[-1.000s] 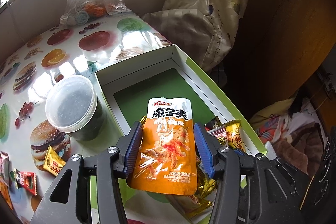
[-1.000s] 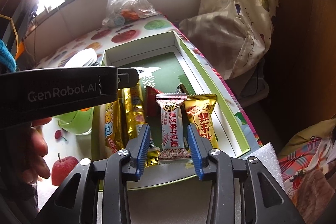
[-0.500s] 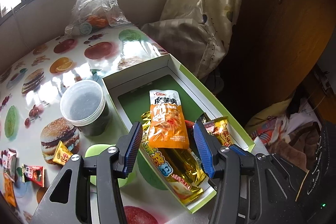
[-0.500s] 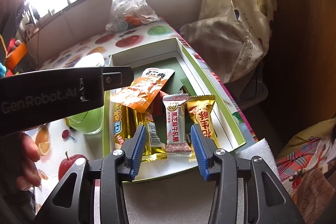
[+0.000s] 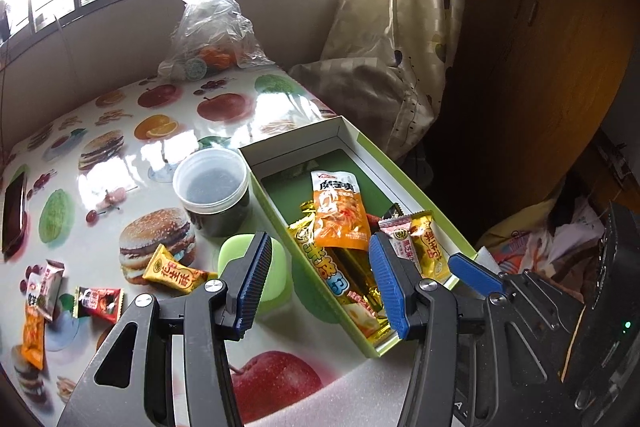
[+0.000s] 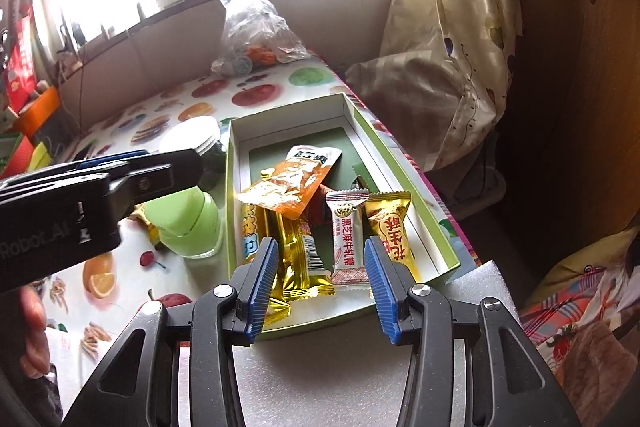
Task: Organize snacks
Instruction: 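Open the left gripper dropping the bag into the box while the right releases the candy, then move both open grippers back over the remaining snacks on the table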
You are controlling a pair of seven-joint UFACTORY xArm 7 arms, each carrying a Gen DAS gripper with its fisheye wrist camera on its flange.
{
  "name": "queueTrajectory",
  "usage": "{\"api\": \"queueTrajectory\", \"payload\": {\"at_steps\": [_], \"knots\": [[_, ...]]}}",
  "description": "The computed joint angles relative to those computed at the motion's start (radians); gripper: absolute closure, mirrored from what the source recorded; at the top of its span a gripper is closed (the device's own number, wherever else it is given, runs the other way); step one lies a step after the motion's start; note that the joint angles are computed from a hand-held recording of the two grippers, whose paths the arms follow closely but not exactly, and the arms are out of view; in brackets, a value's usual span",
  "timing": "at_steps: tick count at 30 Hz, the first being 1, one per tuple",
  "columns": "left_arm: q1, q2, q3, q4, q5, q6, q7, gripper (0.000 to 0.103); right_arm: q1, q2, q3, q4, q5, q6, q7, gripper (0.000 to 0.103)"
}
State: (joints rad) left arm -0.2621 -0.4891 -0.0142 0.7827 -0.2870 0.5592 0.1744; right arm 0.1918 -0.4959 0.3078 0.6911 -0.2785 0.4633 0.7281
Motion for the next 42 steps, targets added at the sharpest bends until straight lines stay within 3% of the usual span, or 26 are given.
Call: {"api": "queueTrajectory", "payload": {"at_steps": [15,28,42], "knots": [[0.058,-0.161,0.006,-0.109,0.076,-0.005,-0.045,0.051,0.028,-0.007,0.038,0.029,-0.018,0.009,0.014,0.058],[0.078,-0.243,0.050,-0.174,0.093,0.004,-0.039,0.051,0.053,0.021,0.062,0.060,-0.039,0.000,0.022,0.058],[0.208,-0.295,0.125,-0.251,0.113,0.022,-0.040,0.051,0.102,0.151,0.082,0.148,-0.086,-0.035,0.010,0.058]]}}
